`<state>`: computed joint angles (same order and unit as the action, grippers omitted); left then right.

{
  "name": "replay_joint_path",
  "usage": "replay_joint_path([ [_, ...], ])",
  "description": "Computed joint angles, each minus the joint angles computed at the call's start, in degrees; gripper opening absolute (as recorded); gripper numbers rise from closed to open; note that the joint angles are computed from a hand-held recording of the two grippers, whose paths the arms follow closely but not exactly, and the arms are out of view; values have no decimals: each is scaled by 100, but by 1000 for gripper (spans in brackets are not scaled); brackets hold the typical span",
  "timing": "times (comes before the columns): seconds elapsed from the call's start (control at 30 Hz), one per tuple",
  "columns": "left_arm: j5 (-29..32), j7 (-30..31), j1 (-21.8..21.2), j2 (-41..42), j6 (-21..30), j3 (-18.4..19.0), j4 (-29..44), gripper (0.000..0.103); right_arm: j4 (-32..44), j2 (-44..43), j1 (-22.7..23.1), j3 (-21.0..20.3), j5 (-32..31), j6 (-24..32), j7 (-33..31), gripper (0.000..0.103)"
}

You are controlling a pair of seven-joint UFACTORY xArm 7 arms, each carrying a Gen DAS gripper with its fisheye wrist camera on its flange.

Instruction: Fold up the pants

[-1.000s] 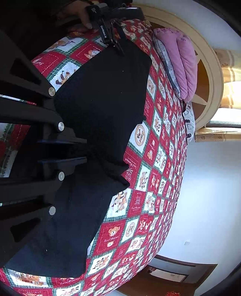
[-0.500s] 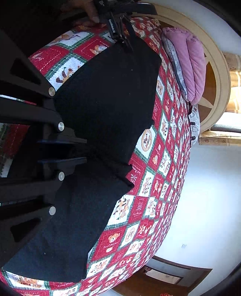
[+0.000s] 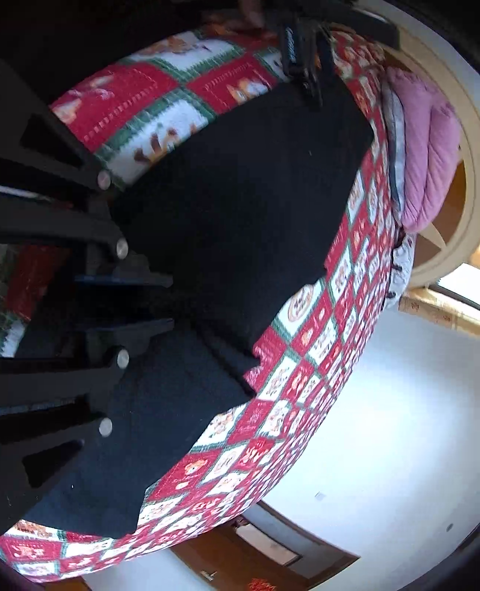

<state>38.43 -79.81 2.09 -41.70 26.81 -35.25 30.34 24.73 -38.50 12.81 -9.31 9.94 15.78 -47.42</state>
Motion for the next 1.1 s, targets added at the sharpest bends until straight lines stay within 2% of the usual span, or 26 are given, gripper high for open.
replay_joint_path([
  [0.03, 0, -1, 2, -7, 32, -5, 11, 103, 33, -86, 105, -119, 60, 199, -77, 31],
  [0.1, 5, -7, 3, -74, 55, 36, 16, 103, 152, -279, 238, -354, 231, 722, -264, 34],
  [0.23, -26, -46, 103, -293, 20, 185, -84, 103, 285, -633, -40, -487, 406, 1155, -419, 34],
  [0.33, -184, -47, 122, -407, 8, 355, -244, 103, 535, -727, -408, -717, 508, 1384, -442, 34],
  [0.43, -405, -12, 74, -483, -15, 530, -415, 103, 873, -456, -805, -929, 670, 1439, -262, 34],
  [0.53, -537, -49, 121, -525, -156, 565, -549, 103, 1223, 111, -1354, -979, 789, 1362, 290, 35],
  [0.6, -583, -23, 146, -566, -357, 598, -656, 103, 1430, 472, -1477, -1086, 949, 1488, 463, 35],
  [0.67, -638, -3, 213, -546, -517, 556, -684, 103, 1502, 704, -1452, -1139, 1063, 1636, 318, 35],
  [0.73, -685, 40, 258, -577, -646, 510, -721, 103, 1468, 761, -1444, -1084, 1058, 1867, 127, 37],
  [0.77, -690, 91, 296, -544, -729, 481, -707, 103, 1266, 643, -1631, -793, 870, 1695, 62, 37],
  [0.83, -736, 188, 327, -536, -816, 435, -696, 103, 1084, 491, -1750, -546, 698, 1466, 103, 37],
  [0.9, -789, 256, 376, -531, -937, 401, -699, 103, 1123, 382, -1763, -459, 706, 1542, 303, 37],
  [0.97, -849, 329, 424, -520, -1068, 372, -713, 103, 1057, 280, -1734, -325, 690, 1165, 461, 37],
  [1.03, -915, 411, 469, -493, -1108, 321, -697, 103, 1171, 320, -1401, -386, 826, 1147, 470, 37],
  [1.1, -976, 480, 493, -495, -1124, 290, -700, 103, 1463, 508, -836, -598, 1252, 1462, 359, 37],
])
